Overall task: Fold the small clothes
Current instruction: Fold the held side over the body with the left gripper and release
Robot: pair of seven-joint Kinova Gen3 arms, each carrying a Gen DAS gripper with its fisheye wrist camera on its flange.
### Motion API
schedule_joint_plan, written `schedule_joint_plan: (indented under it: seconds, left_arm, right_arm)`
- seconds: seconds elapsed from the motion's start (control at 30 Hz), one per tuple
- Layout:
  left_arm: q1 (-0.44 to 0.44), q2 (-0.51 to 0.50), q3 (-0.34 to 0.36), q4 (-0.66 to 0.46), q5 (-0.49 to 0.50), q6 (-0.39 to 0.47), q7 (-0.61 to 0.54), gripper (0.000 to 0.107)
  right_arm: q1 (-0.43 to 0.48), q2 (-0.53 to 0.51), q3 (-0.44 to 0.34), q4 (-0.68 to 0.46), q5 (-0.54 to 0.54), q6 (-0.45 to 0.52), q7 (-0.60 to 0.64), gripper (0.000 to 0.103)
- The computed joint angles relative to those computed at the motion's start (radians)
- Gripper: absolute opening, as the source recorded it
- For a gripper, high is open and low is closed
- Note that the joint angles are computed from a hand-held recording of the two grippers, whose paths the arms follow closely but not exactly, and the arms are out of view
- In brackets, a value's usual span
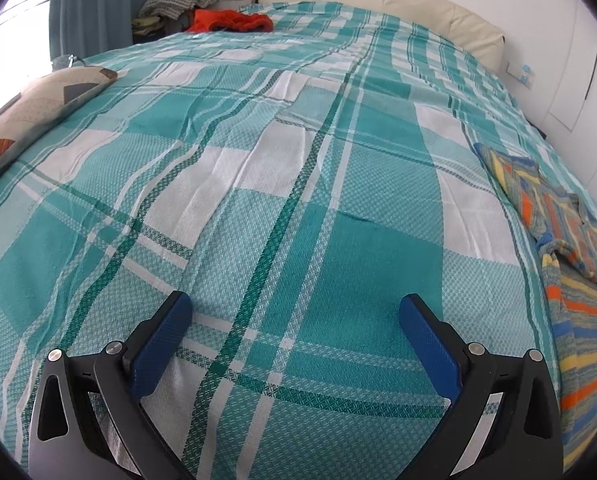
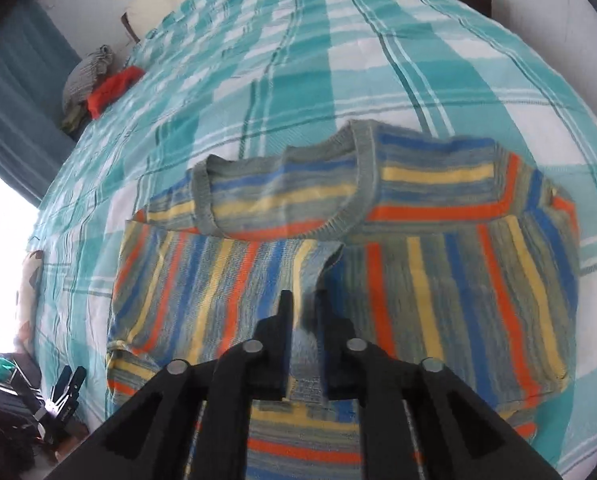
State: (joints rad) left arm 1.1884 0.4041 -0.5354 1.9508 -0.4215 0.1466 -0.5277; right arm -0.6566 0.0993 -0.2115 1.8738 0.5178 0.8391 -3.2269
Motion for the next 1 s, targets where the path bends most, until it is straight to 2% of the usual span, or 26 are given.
schedule_joint_plan:
  seconds: [0.03,0.1,0.17,0.23,0.33,0.4,0.47,0.5,0.53,0.57,0.63,0.7,0.77,0.83,0.9,0.93,1.0]
  left_arm:
    - [-0.01,-0.003,0.011,-0.001,-0.001,0.004,-0.004,0.102]
    - [-0.041,-0.011,0.056,-0.02,-0.02,0.044,0.003,0.102]
    - [-0.102,-0.031,0.141,-0.049,-0.013,0.09,-0.056,0.101]
    - [-0.152,-0.074,0.234,-0.052,0.012,0.072,-0.137,0.101]
    - [-0.199,-0.08,0.373,-0.136,0.041,0.118,-0.259,0.101]
    - [-0.233,-0.035,0.465,-0.228,0.031,0.175,-0.328,0.101]
    - [-0.268,0.035,0.539,-0.321,-0.007,0.229,-0.334,0.101]
    - [-0.267,0.073,0.549,-0.367,-0.02,0.257,-0.313,0.094]
    - [-0.256,0.107,0.543,-0.414,-0.033,0.295,-0.276,0.08]
    - [-0.236,0.139,0.521,-0.453,-0.03,0.335,-0.243,0.038]
    - [-0.211,0.158,0.491,-0.476,-0.017,0.376,-0.161,0.029]
    - [-0.128,0.158,0.414,-0.454,-0.068,0.373,-0.08,0.023]
    - [-0.091,0.163,0.393,-0.452,-0.119,0.393,-0.038,0.024]
    - [-0.126,0.157,0.435,-0.449,-0.141,0.395,-0.02,0.026]
    - [-0.169,0.133,0.472,-0.415,-0.128,0.357,-0.027,0.032]
    - [-0.192,0.115,0.491,-0.394,-0.11,0.34,-0.042,0.041]
    - [-0.21,0.074,0.511,-0.356,-0.097,0.354,-0.042,0.078]
  right_arm:
    - [0.018,-0.043,-0.014,0.046,0.002,-0.04,-0.037,0.037]
    - [0.086,-0.123,-0.093,0.129,0.049,-0.121,-0.118,0.039]
    - [0.154,-0.17,-0.185,0.182,0.087,-0.179,-0.199,0.039]
    - [0.196,-0.197,-0.273,0.215,0.131,-0.21,-0.281,0.039]
    - [0.197,-0.212,-0.396,0.237,0.199,-0.18,-0.403,0.045]
    - [0.201,-0.222,-0.489,0.254,0.228,-0.15,-0.484,0.047]
    - [0.169,-0.225,-0.546,0.267,0.246,-0.127,-0.565,0.047]
    - [0.126,-0.223,-0.552,0.27,0.255,-0.098,-0.606,0.047]
    - [0.079,-0.217,-0.562,0.266,0.261,-0.058,-0.647,0.047]
    - [0.033,-0.207,-0.573,0.262,0.276,-0.017,-0.687,0.047]
    - [-0.06,-0.18,-0.591,0.257,0.305,0.064,-0.769,0.047]
    - [-0.152,-0.148,-0.602,0.248,0.317,0.146,-0.844,0.049]
    - [-0.245,-0.114,-0.598,0.235,0.312,0.22,-0.905,0.049]
    - [-0.338,-0.086,-0.574,0.231,0.3,0.277,-0.954,0.049]
    - [-0.43,-0.07,-0.529,0.232,0.274,0.323,-1.0,0.049]
    - [-0.473,-0.067,-0.509,0.236,0.261,0.343,-1.032,0.049]
    - [-0.528,-0.054,-0.508,0.228,0.235,0.406,-1.096,0.05]
